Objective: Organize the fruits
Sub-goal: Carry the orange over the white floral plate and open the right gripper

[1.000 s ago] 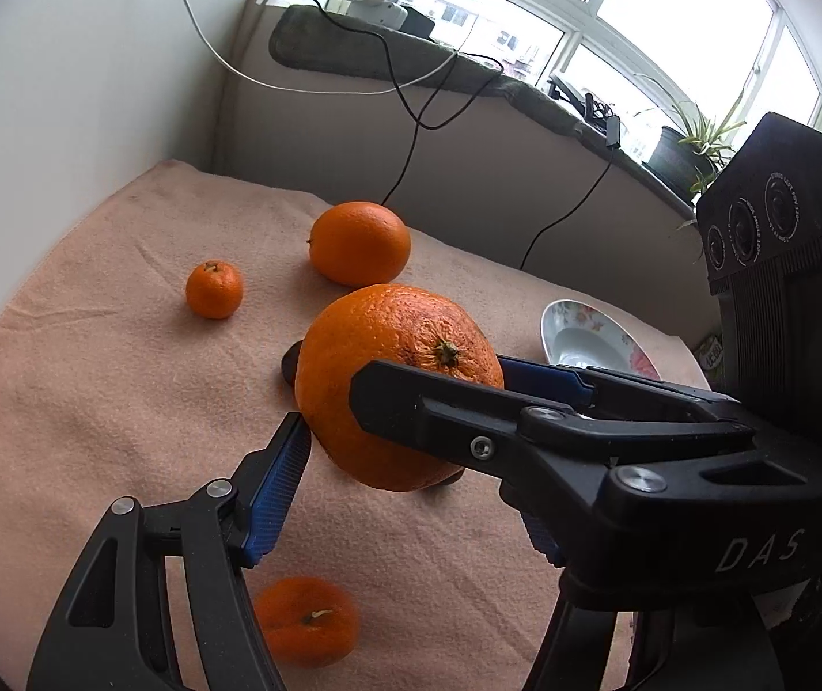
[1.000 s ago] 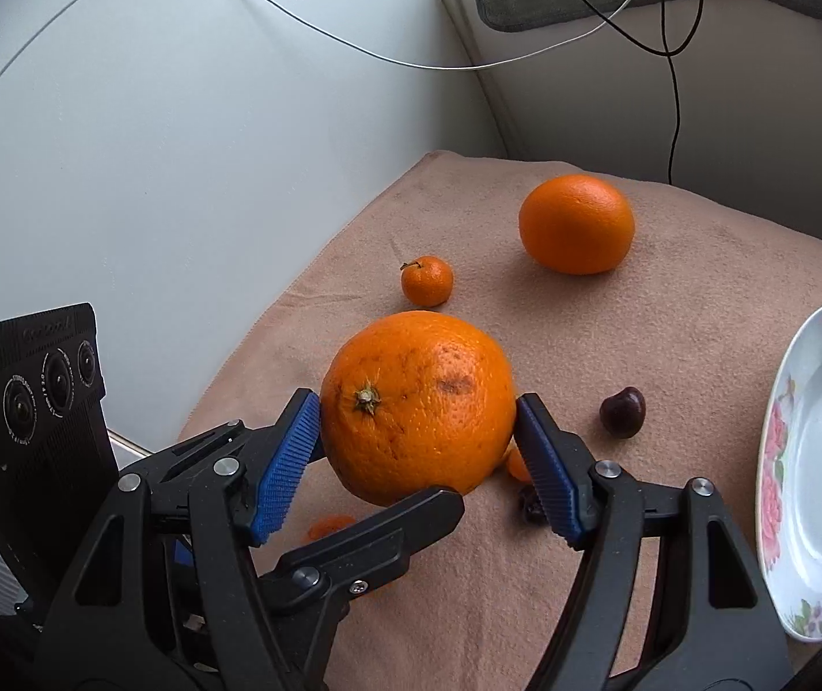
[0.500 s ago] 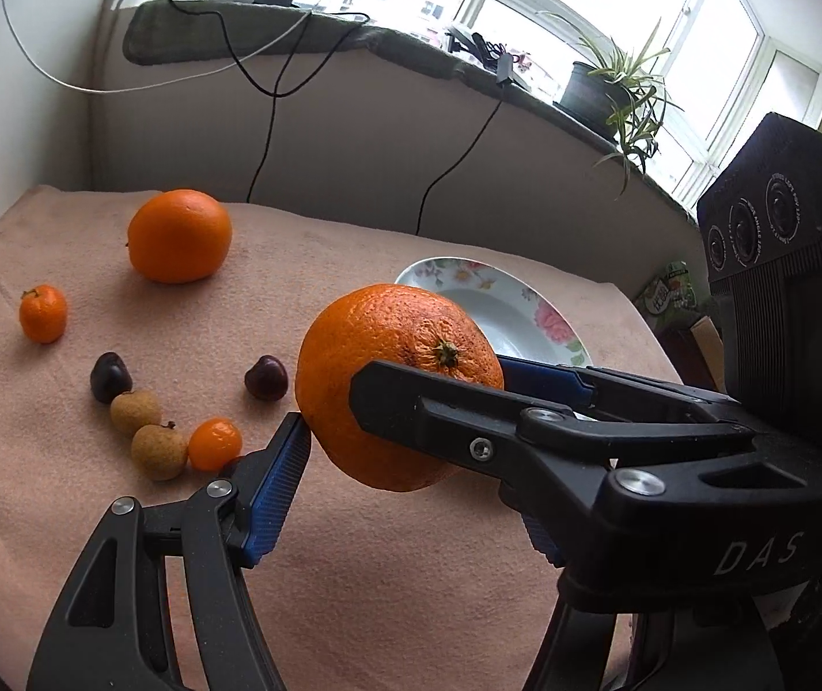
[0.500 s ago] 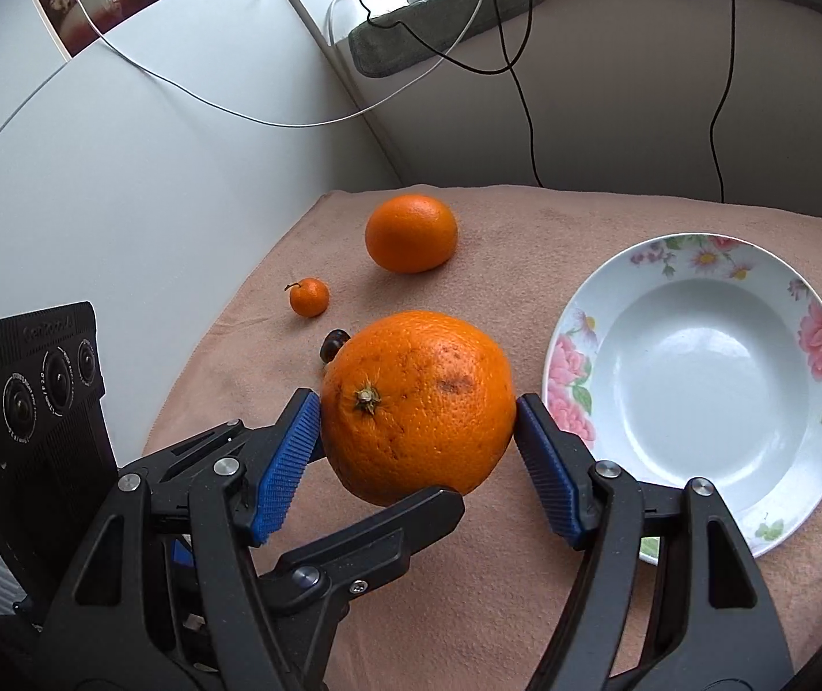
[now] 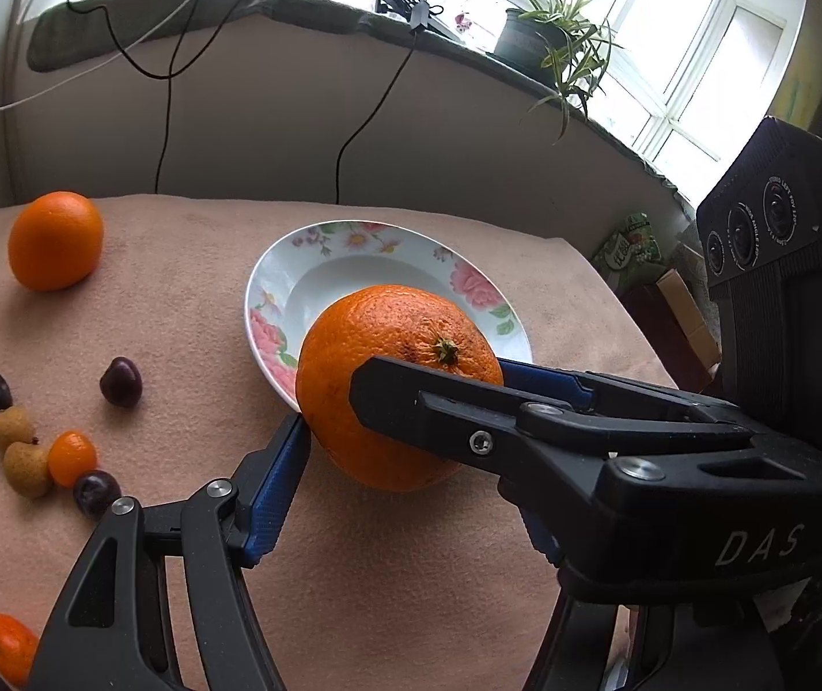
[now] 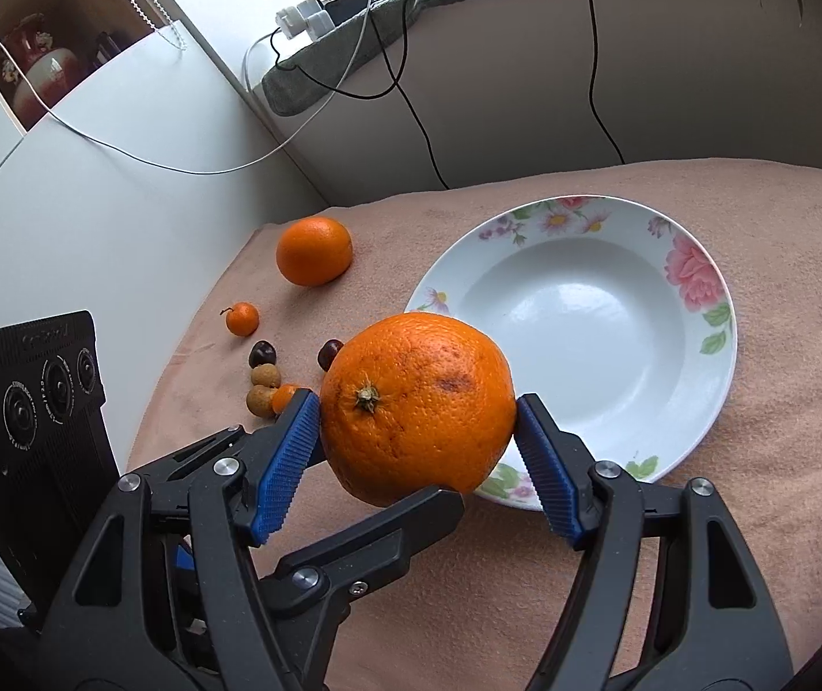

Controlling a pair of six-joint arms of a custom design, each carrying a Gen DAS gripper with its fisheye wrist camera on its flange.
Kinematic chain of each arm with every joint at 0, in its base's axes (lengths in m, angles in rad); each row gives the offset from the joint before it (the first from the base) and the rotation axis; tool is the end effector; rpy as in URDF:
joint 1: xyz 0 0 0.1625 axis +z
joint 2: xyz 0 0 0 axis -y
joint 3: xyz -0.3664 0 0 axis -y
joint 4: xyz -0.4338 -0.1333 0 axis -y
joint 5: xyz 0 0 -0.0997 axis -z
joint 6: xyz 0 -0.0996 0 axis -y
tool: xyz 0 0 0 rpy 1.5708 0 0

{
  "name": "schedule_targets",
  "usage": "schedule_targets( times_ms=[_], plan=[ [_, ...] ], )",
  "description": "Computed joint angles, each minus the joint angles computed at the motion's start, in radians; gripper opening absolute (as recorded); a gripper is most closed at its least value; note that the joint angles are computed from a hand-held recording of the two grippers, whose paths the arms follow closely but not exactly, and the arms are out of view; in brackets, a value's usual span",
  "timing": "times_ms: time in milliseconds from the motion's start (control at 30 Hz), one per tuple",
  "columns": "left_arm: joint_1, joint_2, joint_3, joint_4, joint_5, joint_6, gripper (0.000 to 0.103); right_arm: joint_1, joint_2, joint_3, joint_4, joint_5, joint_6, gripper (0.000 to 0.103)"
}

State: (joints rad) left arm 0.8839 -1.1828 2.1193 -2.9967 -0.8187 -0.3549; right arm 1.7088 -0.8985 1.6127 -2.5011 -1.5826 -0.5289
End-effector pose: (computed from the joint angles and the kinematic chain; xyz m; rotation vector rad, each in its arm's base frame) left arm -0.1727 -0.5281 0.1349 0.1718 2.5332 -1.0438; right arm 0.2237 -0.6501 0.0891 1.0034 -2.9027 0.3233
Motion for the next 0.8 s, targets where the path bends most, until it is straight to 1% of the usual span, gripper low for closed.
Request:
schedule_targets(
  times_ms=[100,333,433,500,600,800],
  plan=[
    [0.006,0.016,-0.016,0.009,-0.013,0.000,0.067,-0.006,0.001,-0.002,0.001,-0.006,0.011,0.073],
    [0.009,0.018,-0.017,0.014,-0.015,0.003,0.067,-0.016,0.002,-0.009,0.011,0.001,0.026,0.073],
    [0.000,0.019,-0.014,0.014,0.008,0.011,0.066,-0.011,-0.007,0.012,-0.054,-0.015,0.022,0.074],
    [-0.004,0.014,-0.010,0.009,0.015,0.017,0.066,-0.014,-0.020,0.021,-0.068,0.002,0.022,0.079],
    [-0.009,0.005,-0.001,0.006,0.029,0.022,0.066,-0.013,-0.040,0.041,-0.104,0.013,0.016,0.082],
    [-0.018,-0.021,0.030,0.000,0.044,0.008,0.066,-0.017,-0.067,0.070,-0.156,0.012,0.020,0.083]
  ],
)
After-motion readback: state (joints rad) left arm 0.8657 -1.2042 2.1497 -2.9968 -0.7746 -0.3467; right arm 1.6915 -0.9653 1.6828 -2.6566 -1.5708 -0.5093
